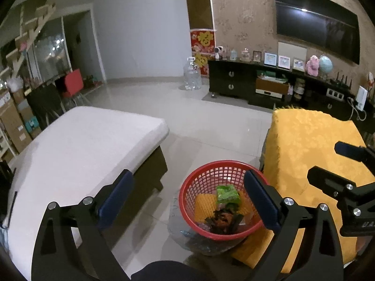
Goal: Collect trash
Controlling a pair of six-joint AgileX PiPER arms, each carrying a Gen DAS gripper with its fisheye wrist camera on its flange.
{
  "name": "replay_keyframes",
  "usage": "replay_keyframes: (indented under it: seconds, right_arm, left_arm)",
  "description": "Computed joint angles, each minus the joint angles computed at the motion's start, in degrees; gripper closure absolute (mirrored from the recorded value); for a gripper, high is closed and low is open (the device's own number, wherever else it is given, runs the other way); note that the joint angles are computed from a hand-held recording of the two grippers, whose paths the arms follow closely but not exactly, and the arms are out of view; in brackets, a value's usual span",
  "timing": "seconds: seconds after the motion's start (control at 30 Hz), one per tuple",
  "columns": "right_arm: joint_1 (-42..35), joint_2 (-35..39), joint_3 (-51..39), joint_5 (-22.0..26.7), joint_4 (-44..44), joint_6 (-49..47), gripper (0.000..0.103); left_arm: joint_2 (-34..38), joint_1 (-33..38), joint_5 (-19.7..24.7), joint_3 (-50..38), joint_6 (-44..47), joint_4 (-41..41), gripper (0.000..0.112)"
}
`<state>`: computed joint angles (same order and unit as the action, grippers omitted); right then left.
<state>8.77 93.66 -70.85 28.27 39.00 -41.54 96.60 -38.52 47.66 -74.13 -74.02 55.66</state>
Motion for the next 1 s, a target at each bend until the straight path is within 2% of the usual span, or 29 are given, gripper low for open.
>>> replay_keyframes:
  seconds: [0.27, 0.57, 1.0]
  right_arm:
    - [-0.1, -7.8, 6.0, -0.4, 0.0, 0.4, 0.007]
    - [0.1, -12.0, 10.2, -1.6, -2.3, 2.7, 0.007]
    - [0.6, -13.4, 11.6, -2.3, -3.3, 3.7, 0.007]
  left_arm:
    - [-4.3, -3.6, 3.9, 3.5, -3.9, 1.6, 0.019]
    - [-5.5, -7.4, 6.7, 4.9, -6.6, 3.2, 0.019]
    - [-6.2, -7.9, 6.7, 5.4, -6.9, 3.1, 0.019]
